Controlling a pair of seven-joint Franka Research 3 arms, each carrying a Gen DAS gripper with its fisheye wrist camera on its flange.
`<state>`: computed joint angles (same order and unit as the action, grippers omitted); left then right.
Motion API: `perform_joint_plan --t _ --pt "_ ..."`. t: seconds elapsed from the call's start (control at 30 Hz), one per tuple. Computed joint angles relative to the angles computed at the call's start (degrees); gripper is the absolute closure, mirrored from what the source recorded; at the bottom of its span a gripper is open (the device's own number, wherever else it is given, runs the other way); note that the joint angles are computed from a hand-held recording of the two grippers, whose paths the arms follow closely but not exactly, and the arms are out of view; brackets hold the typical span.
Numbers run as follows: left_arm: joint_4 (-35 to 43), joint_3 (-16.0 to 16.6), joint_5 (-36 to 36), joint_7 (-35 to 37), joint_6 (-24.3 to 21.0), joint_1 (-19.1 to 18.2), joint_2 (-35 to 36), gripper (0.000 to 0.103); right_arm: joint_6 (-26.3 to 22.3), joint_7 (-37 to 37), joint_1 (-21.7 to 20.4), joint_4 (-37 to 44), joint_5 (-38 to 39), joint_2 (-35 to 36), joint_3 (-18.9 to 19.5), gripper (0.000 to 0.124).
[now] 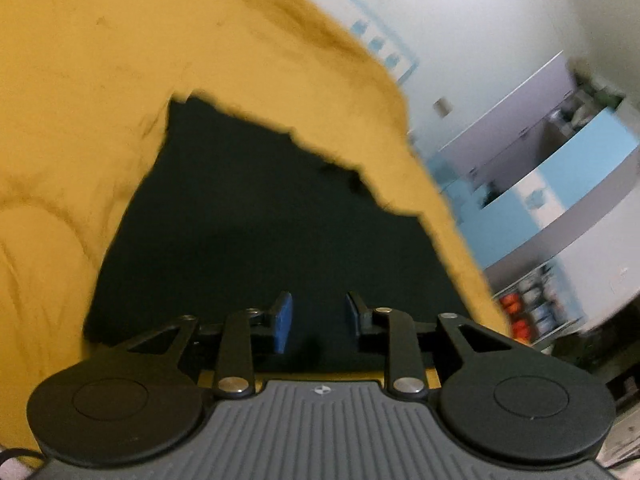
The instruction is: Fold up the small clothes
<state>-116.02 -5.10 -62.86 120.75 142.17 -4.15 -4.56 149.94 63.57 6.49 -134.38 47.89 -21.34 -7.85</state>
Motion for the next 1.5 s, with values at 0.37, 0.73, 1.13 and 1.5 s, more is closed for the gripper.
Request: perform_joint_plan --t 0.37,0.73,1.13,1.5 --pt "6.80 -0.30 -0.43 0.48 -5.76 2.24 4.92 0.055 -5.56 -2.89 -0.75 2.86 8.63 2.66 -3.18 0.064" --pt "49.21 -5.63 21.43 -12.53 -17.71 -0.26 37.63 0.056 -19.86 -3.36 -4.43 29.68 23.99 28.15 -0.88 0.062" --pt "45.21 -6.63 29.24 -21.06 -6.59 8.66 36.74 0.069 -7.70 5.58 -12.57 42.05 16.89 40.36 2.16 0.070" --pt "35.47 -12.04 29.85 -19.55 -1.23 13.54 28.11 0.050 0.85 13.22 -13.39 41.27 2.71 38.40 7.06 0.062"
